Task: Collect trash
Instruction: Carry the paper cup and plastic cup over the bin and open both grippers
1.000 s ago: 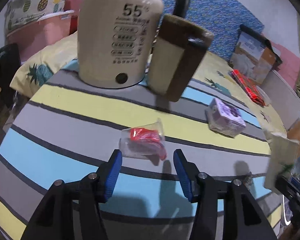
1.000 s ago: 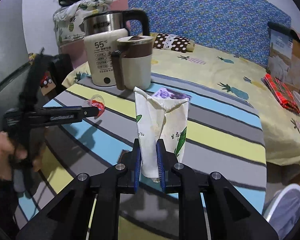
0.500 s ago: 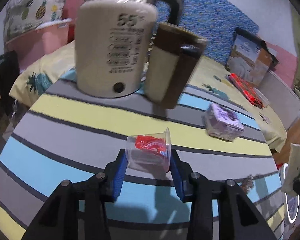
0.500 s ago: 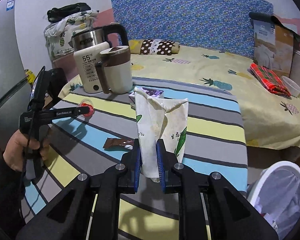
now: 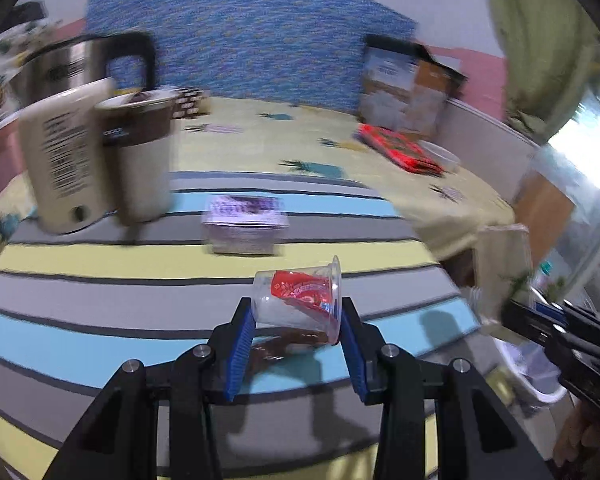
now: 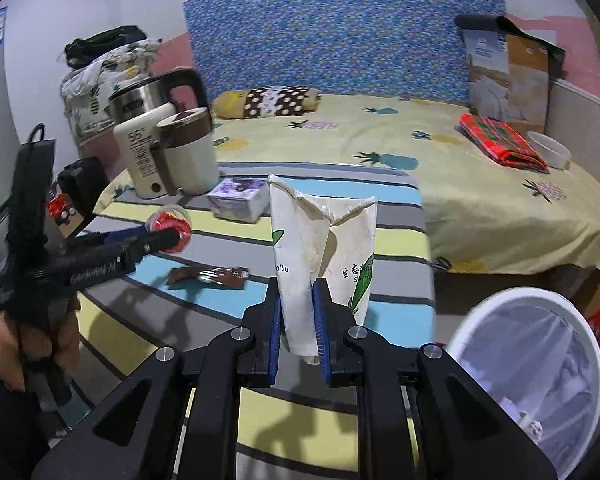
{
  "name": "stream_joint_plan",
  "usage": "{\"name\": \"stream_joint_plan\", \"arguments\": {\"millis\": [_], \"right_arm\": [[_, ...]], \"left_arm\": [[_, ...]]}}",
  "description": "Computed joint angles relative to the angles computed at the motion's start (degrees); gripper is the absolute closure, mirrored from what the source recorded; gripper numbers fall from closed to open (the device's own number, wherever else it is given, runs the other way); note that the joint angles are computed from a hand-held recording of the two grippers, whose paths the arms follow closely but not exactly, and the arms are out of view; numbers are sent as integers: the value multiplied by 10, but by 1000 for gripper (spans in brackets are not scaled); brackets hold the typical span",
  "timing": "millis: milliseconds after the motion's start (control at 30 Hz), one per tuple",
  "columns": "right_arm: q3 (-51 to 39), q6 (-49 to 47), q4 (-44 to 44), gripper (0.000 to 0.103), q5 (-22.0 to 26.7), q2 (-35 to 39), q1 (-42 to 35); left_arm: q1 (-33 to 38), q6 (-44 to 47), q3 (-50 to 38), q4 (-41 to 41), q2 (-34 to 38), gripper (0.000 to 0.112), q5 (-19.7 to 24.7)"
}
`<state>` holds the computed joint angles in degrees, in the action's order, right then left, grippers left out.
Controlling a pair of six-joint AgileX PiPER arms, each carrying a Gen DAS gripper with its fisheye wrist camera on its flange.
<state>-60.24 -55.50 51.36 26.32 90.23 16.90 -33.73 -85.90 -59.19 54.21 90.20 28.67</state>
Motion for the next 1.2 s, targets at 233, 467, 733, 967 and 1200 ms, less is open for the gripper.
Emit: {"name": "stream_joint_plan", "arguments": {"millis": [233,467,733,967,1200], "right_arm": [[25,-41,27,86,18,-23,-84],[28,-28,14,86,26,-24,-148],[23,13,-30,86,38,-7,-204],[13,52,-69,85,50,18,-240],[15,40,-50,83,60,19,-255]], "left_arm": [[-72,56,-116,-38,78,70,-3],[-107,162,-241,-124,169,70,-8],[-130,324,-403,-267,280,70,12],[-131,441,-507,-392,360,70,38],[-131,453,-524,-404,377,60,37]]}}
